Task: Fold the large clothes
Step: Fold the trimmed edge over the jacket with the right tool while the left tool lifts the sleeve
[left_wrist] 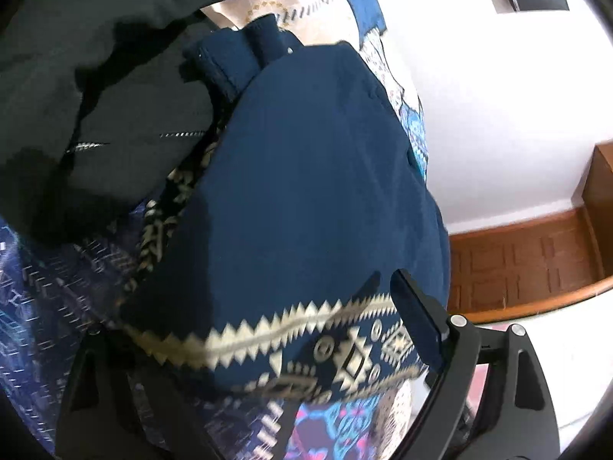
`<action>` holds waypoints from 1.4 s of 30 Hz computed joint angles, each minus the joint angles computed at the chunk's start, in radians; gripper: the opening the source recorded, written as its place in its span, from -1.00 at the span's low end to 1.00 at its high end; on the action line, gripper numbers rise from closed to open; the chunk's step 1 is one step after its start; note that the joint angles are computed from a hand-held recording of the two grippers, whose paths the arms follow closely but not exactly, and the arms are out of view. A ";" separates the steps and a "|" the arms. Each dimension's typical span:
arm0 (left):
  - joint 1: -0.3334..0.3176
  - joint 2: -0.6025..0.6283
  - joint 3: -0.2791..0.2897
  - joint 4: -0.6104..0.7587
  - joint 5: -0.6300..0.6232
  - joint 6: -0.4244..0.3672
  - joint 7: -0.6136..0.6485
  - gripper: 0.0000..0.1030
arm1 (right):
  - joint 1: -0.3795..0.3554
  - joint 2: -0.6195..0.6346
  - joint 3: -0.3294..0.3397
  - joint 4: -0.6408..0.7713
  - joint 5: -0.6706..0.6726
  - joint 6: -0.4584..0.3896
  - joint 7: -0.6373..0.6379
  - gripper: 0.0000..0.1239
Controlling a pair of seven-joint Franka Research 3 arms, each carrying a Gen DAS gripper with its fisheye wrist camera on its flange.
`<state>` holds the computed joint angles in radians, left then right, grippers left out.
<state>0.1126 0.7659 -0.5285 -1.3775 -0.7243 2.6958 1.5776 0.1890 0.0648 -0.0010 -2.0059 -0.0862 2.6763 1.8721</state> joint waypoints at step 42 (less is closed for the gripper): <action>-0.251 -0.410 0.404 -0.302 1.006 0.268 -0.415 -0.84 | 0.141 0.333 0.074 0.461 0.197 -0.248 -0.191 0.35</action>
